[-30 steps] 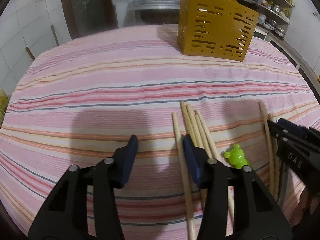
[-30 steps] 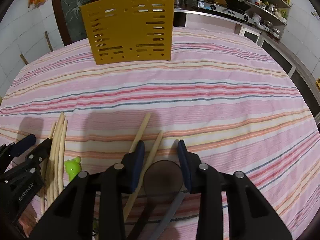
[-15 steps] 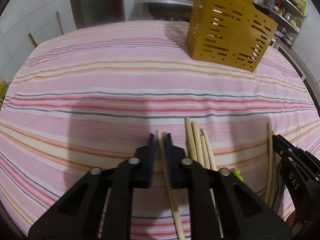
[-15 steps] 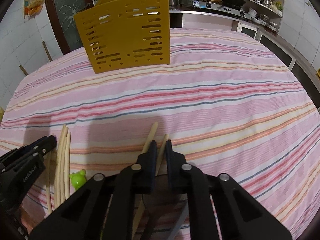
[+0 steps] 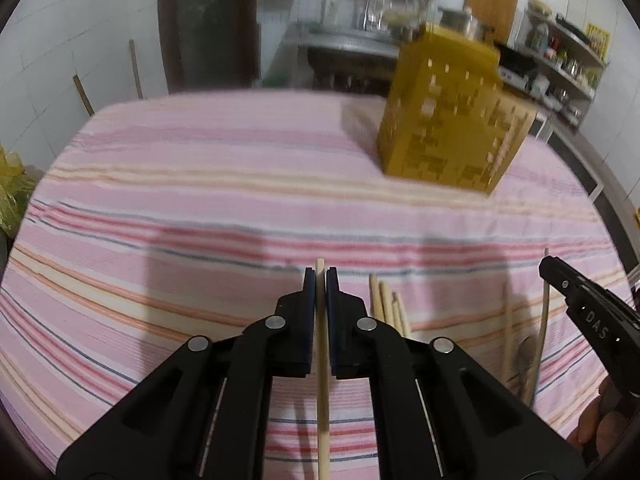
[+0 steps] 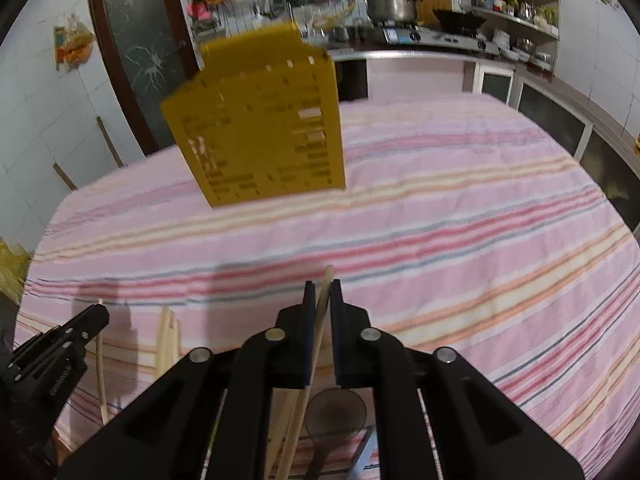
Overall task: Organize utensils
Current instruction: 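Carry the chopstick in the left tool to the yellow holder and insert it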
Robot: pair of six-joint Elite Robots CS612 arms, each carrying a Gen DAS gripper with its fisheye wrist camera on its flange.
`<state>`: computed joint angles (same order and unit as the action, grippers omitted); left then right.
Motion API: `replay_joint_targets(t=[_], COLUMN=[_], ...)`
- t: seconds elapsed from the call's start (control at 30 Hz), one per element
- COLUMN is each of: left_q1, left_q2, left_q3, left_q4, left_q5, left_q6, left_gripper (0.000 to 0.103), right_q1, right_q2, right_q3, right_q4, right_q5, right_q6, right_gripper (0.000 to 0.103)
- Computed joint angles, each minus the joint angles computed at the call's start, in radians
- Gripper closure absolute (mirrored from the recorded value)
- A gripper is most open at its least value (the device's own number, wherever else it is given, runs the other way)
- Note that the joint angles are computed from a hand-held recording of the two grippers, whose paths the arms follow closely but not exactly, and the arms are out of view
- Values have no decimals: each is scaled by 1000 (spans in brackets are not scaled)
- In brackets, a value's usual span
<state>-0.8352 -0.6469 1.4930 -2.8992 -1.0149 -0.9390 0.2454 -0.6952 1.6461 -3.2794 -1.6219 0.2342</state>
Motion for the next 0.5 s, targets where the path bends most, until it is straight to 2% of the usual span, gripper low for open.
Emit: replay_joint_targets(t=[0.13,0.33,0.5], left_q1=[-16,-33,-54], left_q2=[-25,-49,-47], left_q3=[29,51,39], left_q4=[-74,-176,-249], left_q5=[82,143,241], left_q6=[19,70,133], left_gripper=[99,99,99], right_q1=[-8,-18,-22], right_q2=[-11,-24,-25], right_q3=[9,23,25], right_q4=[-76,-178,-239], right_q5=[19,38,45], right_q6=[-18,-38,-51], right_gripper=[96,97,97])
